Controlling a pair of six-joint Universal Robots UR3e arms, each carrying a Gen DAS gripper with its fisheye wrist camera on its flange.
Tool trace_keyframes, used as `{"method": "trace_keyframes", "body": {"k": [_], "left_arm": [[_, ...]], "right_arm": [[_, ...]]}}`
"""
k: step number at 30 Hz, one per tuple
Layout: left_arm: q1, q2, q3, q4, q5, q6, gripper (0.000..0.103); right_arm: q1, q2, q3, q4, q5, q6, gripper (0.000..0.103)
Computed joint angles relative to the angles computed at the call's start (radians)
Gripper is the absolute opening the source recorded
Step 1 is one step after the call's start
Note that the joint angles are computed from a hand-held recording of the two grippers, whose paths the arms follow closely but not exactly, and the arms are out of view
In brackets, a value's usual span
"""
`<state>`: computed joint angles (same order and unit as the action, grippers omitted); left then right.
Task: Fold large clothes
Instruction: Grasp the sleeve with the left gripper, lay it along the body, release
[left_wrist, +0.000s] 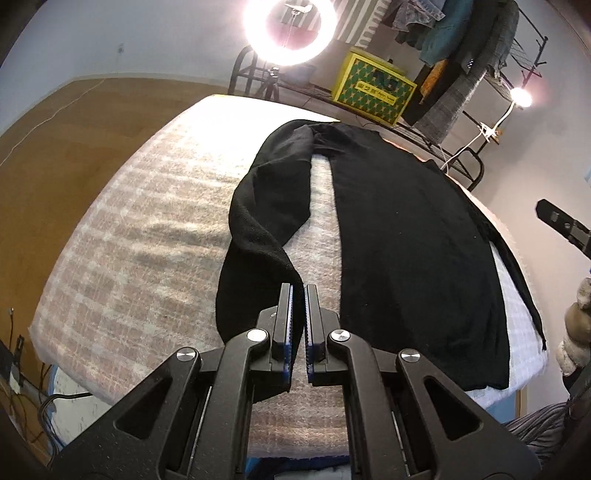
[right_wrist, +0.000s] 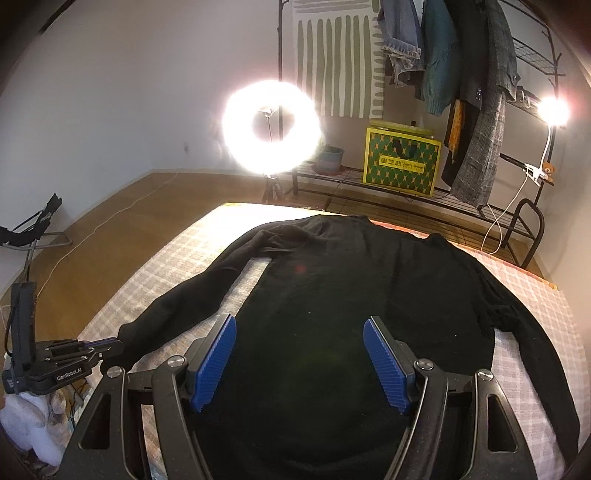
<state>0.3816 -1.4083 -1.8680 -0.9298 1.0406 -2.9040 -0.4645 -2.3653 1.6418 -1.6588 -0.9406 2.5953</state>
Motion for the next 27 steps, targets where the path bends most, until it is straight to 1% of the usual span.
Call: {"method": "trace_keyframes", "body": {"k": [3,6,9,11,14,16,17,19,20,21,22,27], "left_arm": [[-0.001,0.001,-0.014,0.006,0.006,-0.001,0.003],[-0.01,0.007,-0.034,0.017,0.015,0.001,0.003],[-0.015,0.013,-0.05,0.023,0.025,0.011,0.003],[-0.032,0.011,-0.062,0.037,0.055,0.028,0.003],[-0.066,0.002,-0.094,0.097,0.137,0.031,0.003],[-0.056,0.006,-0.111,0.086,0.135,0.038,0.003],[-0.052,0.01,-0.118,0.086,0.144,0.036,0.007],[-0.029,0.031,-0.143,0.099,0.139,0.038,0.025],[-0.016,0.043,-0.159,0.118,0.145,0.025,0.044],[-0.006,0.048,-0.169,0.133,0.148,0.013,0.053],[0.001,0.046,-0.171,0.14,0.152,0.004,0.053],[-0.009,0.028,-0.144,0.142,0.176,-0.007,0.053]], "right_arm": [[-0.026,-0.015,-0.003,0.028,0.018,-0.023,0.075],[-0.01,-0.01,0.002,0.009,0.005,-0.01,0.075],[-0.042,-0.021,-0.007,0.05,0.031,-0.039,0.075],[-0.042,-0.021,-0.008,0.054,0.034,-0.044,0.075],[-0.026,-0.013,-0.004,0.046,0.023,-0.041,0.075],[0.008,0.0,0.006,0.016,-0.001,-0.018,0.075],[0.019,0.003,0.011,0.005,-0.01,-0.012,0.075],[0.046,0.015,0.02,-0.025,-0.032,0.004,0.075],[0.06,0.02,0.027,-0.04,-0.044,0.012,0.075],[0.086,0.03,0.034,-0.064,-0.064,0.03,0.075],[0.116,0.042,0.039,-0.09,-0.086,0.052,0.075],[0.183,0.075,0.057,-0.146,-0.13,0.089,0.075]]}}
